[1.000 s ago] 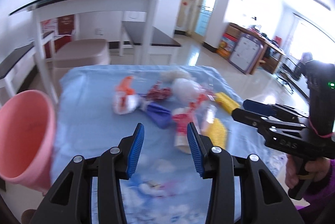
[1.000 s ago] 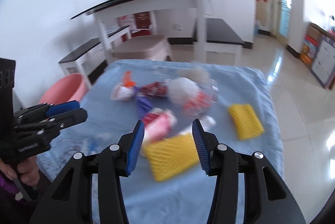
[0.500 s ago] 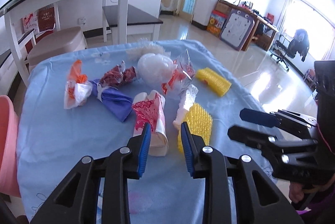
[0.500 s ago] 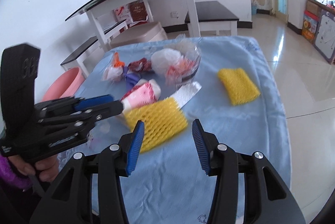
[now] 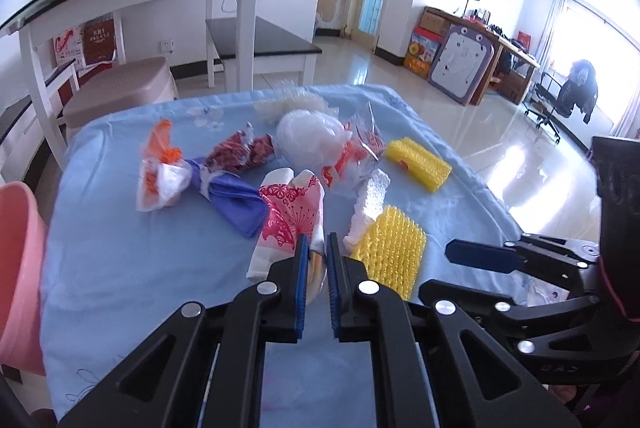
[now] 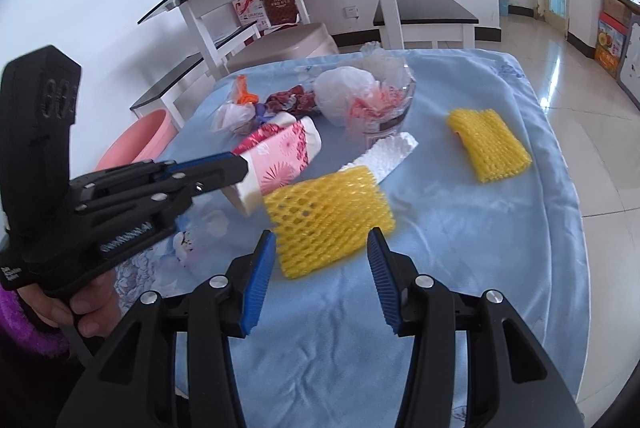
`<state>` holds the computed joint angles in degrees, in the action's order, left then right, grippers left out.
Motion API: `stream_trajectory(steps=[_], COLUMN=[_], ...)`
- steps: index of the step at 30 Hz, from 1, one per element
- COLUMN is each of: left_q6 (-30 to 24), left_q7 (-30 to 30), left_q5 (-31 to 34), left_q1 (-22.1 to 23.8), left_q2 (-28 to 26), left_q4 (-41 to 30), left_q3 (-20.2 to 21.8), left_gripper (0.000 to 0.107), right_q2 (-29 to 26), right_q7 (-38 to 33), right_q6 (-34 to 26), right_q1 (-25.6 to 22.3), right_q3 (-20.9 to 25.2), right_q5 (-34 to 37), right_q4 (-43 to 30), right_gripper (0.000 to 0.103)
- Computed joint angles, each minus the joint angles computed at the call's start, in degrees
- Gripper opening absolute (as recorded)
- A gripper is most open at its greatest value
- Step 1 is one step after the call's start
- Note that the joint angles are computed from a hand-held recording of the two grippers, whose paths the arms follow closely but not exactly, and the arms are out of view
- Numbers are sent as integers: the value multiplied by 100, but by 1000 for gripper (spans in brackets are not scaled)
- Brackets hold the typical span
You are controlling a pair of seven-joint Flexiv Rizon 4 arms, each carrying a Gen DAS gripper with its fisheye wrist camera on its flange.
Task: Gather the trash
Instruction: 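Grasp the pink paper box with the left tool while the right tool grasps a yellow foam net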
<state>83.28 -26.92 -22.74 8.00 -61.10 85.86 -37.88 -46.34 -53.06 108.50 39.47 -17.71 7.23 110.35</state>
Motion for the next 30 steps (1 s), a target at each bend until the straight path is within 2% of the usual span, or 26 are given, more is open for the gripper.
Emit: stream_trajectory(steps=[7, 12, 14, 17, 18, 21, 25, 30], left_q6=[397, 452, 457, 438, 442, 444, 476, 488], left_q7=[80, -65, -88, -110, -118, -121, -131, -144], left_q5=[177, 393, 481, 589, 616, 692, 796, 908], left_q1=[647, 935, 1035, 1123, 1158, 1258, 1362, 1402], left_q2=[21, -8, -33, -81, -92, -137, -167, -183], left_q4=[478, 616, 667, 687, 709, 765, 847, 876], left_q3=[-625, -832, -917, -1002, -1034, -1137, -1242, -1290], left_gripper=[8, 8, 8, 8, 8, 8, 8, 8], right_q2=[-43, -360, -407, -353, -322, -251, -188, -160], right_q7=[-18, 533, 677, 895, 975, 1228, 1409, 1312], right_q6=[-540, -1318, -1491, -1609, -1577, -1338, -889, -515], right_q1=[231, 1229, 1315, 1205, 1146, 1128, 1395, 1855], right_q3=[-179, -1440, -1593, -1506, -1450, -1452, -1753, -2219], right_q5=[-339, -631, -808, -985, -1011, -1059, -817, -268], right_q4=[-274, -362, -338, -265, -213, 27, 390, 710], right_gripper=[48, 48, 47, 17, 12, 8, 7, 7])
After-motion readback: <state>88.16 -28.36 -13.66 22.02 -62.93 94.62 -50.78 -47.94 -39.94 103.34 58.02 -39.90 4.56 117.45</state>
